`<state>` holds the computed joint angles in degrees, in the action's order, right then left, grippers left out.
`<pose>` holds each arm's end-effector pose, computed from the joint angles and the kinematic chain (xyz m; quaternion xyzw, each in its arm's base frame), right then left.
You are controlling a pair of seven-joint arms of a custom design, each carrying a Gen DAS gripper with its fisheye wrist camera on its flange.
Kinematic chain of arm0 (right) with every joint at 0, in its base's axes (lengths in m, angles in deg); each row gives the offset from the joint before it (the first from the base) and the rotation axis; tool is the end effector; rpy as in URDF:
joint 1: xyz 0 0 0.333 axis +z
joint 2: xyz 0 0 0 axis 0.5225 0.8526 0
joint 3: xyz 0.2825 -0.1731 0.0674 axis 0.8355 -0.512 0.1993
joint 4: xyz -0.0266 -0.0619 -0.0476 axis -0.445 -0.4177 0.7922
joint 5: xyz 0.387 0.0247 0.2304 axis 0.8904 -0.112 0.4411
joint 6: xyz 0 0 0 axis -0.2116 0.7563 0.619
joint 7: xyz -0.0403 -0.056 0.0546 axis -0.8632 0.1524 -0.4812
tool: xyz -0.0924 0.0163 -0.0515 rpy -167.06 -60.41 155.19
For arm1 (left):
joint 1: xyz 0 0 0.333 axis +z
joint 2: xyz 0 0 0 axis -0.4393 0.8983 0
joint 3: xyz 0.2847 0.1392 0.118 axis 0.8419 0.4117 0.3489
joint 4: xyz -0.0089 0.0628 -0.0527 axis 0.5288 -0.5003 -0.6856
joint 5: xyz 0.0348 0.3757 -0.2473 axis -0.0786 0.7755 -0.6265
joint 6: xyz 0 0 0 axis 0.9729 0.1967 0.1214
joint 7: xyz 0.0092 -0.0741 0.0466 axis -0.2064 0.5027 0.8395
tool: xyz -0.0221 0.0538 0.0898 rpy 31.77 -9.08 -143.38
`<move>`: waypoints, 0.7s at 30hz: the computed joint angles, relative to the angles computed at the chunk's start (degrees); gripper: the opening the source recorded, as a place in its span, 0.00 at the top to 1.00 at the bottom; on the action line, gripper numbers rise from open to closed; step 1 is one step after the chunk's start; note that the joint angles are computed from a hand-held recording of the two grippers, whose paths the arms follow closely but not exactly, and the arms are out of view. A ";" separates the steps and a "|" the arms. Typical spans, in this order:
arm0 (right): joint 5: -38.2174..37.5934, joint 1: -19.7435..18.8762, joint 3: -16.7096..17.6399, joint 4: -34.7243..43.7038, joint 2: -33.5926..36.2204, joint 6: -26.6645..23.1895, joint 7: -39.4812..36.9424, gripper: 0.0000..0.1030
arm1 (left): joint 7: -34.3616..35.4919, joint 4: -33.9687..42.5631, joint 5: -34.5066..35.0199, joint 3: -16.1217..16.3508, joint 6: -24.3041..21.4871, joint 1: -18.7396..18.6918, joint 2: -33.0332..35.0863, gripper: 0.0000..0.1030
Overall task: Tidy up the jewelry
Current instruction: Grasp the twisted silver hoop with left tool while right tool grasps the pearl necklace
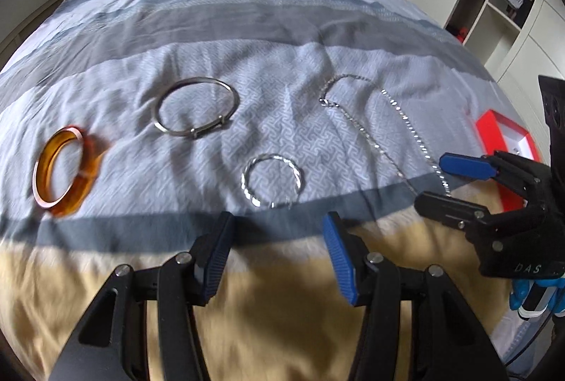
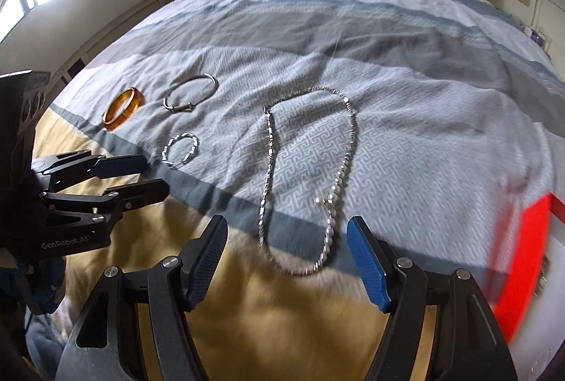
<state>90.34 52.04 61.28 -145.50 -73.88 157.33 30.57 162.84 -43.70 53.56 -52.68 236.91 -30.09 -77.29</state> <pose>0.5848 0.2980 0.4442 -0.7985 0.5327 -0.0699 0.2714 0.5721 -0.0894 0.4489 -0.6241 0.7331 -0.2411 0.1221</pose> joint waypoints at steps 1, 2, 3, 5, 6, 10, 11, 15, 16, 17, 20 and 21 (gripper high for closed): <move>-0.13 0.01 0.01 0.50 0.63 0.04 -0.16 0.33 | 0.19 0.54 0.09 0.00 0.39 -0.01 0.88 0.51; -0.21 -0.02 0.03 1.12 1.38 0.09 -0.42 0.32 | 0.68 1.02 -0.33 0.05 0.78 -0.05 1.61 0.51; -0.53 -0.04 0.04 1.85 2.19 0.22 -0.50 0.32 | 1.25 1.72 -0.96 0.09 1.17 -0.07 2.49 0.51; -0.96 -0.14 0.10 2.81 3.18 0.57 -0.65 0.32 | 2.56 2.64 -2.51 0.16 1.56 0.09 3.64 0.51; -1.33 -0.16 0.09 3.39 3.77 0.80 -0.57 0.33 | 3.10 3.08 -3.27 0.12 1.79 0.22 4.18 0.51; -3.95 -0.03 -0.27 5.03 5.35 1.09 1.43 0.49 | 3.91 3.35 -4.24 -0.43 3.09 0.68 4.91 0.53; -3.86 -0.22 -0.19 5.09 5.47 1.18 1.50 0.58 | 3.49 2.91 -3.39 -0.66 3.92 0.75 4.78 0.54; -2.32 -1.05 0.20 4.43 5.24 1.62 1.13 0.83 | 2.36 2.04 -2.10 -0.90 5.19 0.80 4.32 0.64; -2.02 -1.15 0.29 4.32 5.18 1.69 1.03 0.86 | 2.41 1.99 -2.16 -0.87 5.29 0.75 4.28 0.65; -1.46 -1.30 0.43 4.11 5.03 1.84 0.68 0.88 | 2.30 1.87 -1.96 -0.89 5.42 0.72 4.16 0.65; -0.74 -1.35 0.56 3.21 4.33 2.76 0.31 0.92 | 1.59 1.16 -1.08 -0.94 5.97 0.59 3.45 0.65; -0.79 -1.25 0.53 2.67 3.91 3.30 0.39 0.92 | 1.19 0.95 -0.79 -0.93 6.19 0.55 3.22 0.65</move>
<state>89.54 50.79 61.81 -142.84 -69.97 160.63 30.95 164.04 -42.75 52.77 -53.61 243.10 -29.54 -74.08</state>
